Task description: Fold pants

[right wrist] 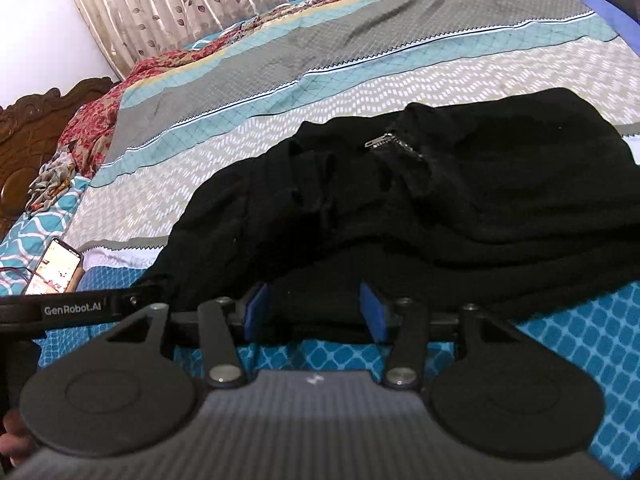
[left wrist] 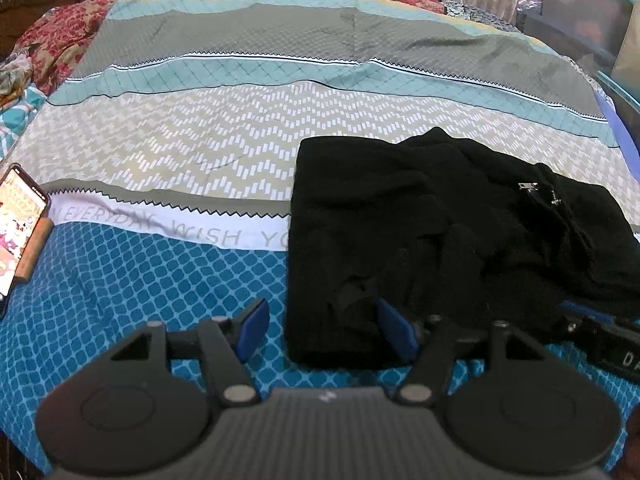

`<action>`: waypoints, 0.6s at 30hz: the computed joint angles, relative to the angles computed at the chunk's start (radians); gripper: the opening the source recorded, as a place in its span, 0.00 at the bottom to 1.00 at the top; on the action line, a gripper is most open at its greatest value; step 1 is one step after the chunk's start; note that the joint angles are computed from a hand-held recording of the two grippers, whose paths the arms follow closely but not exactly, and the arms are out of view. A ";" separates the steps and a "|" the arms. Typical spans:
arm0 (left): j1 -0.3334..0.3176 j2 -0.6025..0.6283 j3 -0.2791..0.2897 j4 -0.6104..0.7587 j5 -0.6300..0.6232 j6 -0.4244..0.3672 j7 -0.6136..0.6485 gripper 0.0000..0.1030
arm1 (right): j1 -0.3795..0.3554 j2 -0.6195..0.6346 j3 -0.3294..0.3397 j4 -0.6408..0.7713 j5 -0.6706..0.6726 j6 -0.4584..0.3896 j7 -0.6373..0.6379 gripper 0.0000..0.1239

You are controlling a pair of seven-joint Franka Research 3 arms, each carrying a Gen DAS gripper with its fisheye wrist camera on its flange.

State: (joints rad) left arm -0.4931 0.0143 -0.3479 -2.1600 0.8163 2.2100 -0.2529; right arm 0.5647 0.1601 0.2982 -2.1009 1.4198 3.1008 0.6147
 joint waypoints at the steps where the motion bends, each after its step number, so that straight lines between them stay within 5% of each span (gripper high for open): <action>1: -0.002 0.002 -0.002 0.005 0.000 -0.010 0.000 0.60 | -0.001 0.001 0.002 0.004 0.014 0.002 -0.010 0.43; 13: -0.025 0.012 -0.009 0.038 -0.001 -0.077 0.020 0.69 | 0.009 0.002 -0.006 0.009 0.085 -0.018 -0.080 0.43; 18: -0.026 0.016 -0.007 0.040 -0.006 -0.072 0.027 0.69 | 0.021 0.002 -0.016 0.037 0.217 -0.006 -0.227 0.43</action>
